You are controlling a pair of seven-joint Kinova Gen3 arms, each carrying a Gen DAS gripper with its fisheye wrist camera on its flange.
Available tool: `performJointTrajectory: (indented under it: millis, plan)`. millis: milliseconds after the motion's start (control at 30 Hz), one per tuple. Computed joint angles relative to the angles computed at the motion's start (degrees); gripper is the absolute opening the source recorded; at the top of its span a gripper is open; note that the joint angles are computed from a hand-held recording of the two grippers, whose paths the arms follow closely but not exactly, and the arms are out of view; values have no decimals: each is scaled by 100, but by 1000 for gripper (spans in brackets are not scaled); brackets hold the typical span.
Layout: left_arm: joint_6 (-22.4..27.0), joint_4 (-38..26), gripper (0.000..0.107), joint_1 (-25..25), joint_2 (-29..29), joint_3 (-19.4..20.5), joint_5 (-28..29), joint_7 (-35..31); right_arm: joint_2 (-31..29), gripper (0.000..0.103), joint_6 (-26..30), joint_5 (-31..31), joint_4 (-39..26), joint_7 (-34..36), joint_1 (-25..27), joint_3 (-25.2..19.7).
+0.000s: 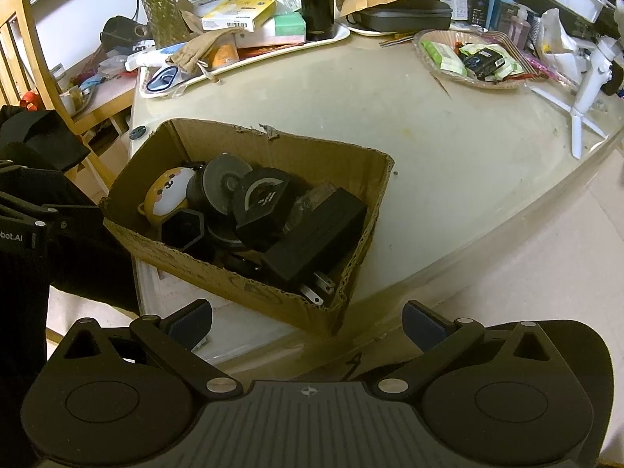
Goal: Organize rigid objects
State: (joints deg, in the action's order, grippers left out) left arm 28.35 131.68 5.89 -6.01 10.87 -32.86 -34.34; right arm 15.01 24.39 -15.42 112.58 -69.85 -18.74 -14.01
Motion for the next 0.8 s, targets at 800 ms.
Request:
performJointTrajectory:
  millis: [800]
  plan:
    - [27, -57, 99, 23, -8, -13, 215, -370, 22, 103, 19, 126, -8, -124, -57, 45]
